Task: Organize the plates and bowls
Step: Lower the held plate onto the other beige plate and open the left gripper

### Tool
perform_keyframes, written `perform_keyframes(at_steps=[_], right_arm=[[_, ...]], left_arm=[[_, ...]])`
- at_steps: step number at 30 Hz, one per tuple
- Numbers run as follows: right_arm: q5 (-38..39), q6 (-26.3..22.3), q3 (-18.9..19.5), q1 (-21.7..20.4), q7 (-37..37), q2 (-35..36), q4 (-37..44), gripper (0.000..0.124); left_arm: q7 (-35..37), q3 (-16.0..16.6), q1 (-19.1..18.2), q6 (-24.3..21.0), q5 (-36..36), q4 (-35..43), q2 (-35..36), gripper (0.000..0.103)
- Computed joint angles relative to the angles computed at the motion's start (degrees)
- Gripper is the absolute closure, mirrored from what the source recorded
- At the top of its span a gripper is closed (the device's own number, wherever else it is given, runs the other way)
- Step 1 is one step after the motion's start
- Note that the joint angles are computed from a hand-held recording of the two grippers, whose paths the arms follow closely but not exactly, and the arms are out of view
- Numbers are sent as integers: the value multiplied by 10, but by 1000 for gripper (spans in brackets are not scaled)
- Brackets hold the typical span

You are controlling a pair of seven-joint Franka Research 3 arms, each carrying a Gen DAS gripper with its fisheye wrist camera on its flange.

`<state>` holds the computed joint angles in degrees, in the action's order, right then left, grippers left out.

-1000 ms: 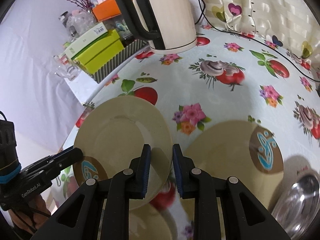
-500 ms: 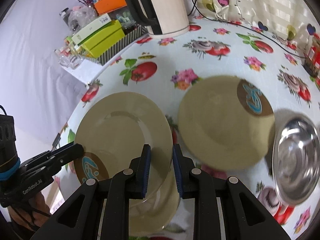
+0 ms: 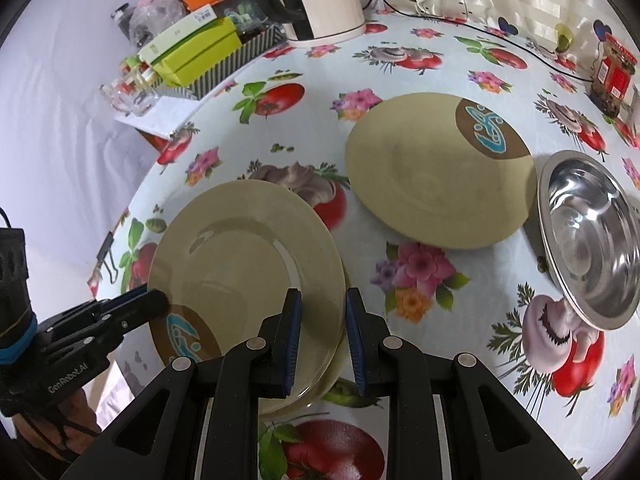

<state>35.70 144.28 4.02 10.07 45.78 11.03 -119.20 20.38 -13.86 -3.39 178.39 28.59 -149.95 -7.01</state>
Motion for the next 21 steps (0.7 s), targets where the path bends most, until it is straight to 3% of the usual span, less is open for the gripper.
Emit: perform_keyframes(at_steps=[9,21], right_arm=[[-22,19,-2,6,5,-5,-14,100],[-28,32,0,7,-1,-6,-19,99]], left_arm=[[37,12,-24,-7,-39,0,5,86],[10,-1,-6,-16,-2,4,4,85]])
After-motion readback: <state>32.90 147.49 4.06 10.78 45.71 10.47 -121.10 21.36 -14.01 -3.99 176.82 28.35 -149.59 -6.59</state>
